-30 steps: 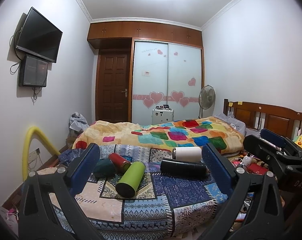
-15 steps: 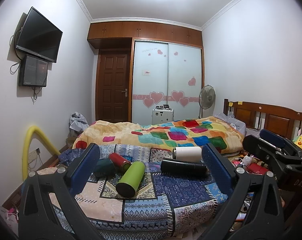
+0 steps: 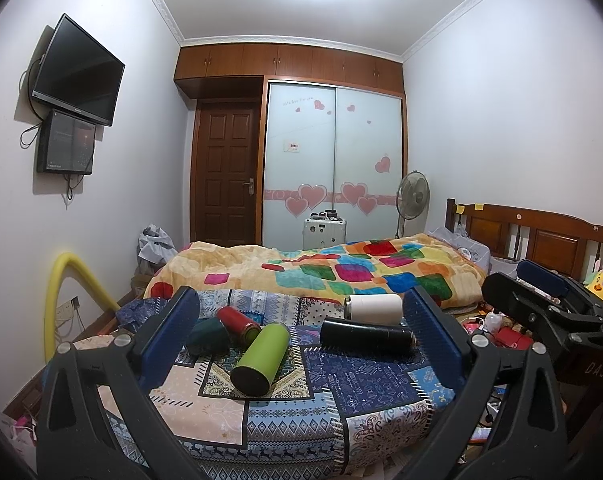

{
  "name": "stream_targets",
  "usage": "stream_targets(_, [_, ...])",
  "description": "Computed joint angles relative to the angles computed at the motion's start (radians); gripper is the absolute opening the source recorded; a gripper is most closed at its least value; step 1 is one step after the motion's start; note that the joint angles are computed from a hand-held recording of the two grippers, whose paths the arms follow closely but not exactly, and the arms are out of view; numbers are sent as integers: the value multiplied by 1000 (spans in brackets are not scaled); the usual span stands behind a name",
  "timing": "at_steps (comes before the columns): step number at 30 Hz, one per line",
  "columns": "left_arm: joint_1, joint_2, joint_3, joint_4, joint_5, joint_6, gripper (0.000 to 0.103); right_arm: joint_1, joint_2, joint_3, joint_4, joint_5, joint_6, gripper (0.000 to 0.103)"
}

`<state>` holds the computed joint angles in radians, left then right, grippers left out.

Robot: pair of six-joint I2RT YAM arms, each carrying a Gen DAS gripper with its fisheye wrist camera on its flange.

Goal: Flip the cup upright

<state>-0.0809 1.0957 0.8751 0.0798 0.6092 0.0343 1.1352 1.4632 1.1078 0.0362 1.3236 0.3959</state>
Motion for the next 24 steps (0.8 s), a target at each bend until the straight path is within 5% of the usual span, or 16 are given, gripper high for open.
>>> stream_targets(16, [-3, 13, 9, -16, -1, 15, 103, -15, 23, 25, -46, -23, 39, 103])
stream_targets(24, [-48, 158, 116, -85, -39, 85, 103, -63, 14, 26, -119, -76, 99, 103])
